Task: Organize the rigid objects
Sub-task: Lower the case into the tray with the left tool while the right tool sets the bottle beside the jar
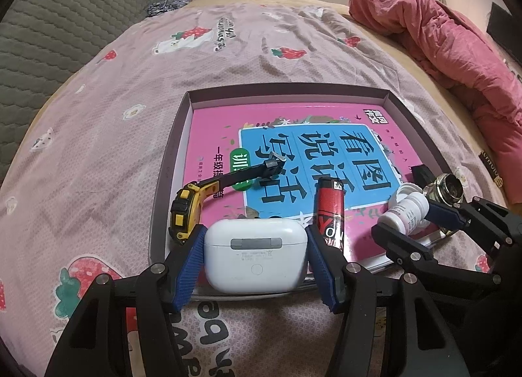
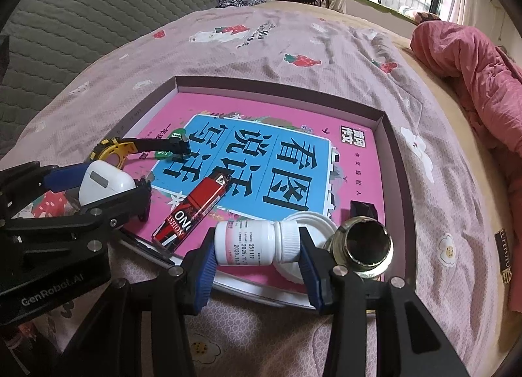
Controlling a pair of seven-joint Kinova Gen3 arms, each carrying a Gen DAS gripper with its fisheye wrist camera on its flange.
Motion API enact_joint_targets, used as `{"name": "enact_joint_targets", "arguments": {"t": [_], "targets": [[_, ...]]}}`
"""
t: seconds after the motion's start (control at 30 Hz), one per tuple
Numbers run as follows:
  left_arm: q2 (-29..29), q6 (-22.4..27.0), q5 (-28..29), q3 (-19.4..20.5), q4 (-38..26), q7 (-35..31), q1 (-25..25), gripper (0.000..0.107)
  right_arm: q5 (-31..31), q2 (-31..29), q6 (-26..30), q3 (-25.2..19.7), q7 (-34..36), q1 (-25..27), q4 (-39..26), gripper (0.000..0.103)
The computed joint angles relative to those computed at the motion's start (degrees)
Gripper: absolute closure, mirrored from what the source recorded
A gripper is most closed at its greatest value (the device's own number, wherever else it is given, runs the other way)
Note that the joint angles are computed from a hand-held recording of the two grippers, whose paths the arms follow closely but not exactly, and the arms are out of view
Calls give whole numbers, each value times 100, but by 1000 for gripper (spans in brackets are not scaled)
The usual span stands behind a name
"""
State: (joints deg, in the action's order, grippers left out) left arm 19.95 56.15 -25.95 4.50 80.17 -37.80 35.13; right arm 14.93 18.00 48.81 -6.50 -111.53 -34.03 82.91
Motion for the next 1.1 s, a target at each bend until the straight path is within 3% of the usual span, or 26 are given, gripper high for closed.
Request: {"name": "enact_joint_targets", "arguments": {"t": [0.63,1.1], "targets": [[-57,-30,43,24,61,45,-38,45,8,-20,49,0,-13,4,-17,56],[-122,-21,36,48,112,107,-52,45,-63,-26,146,-17,15,6,-81,47]]}}
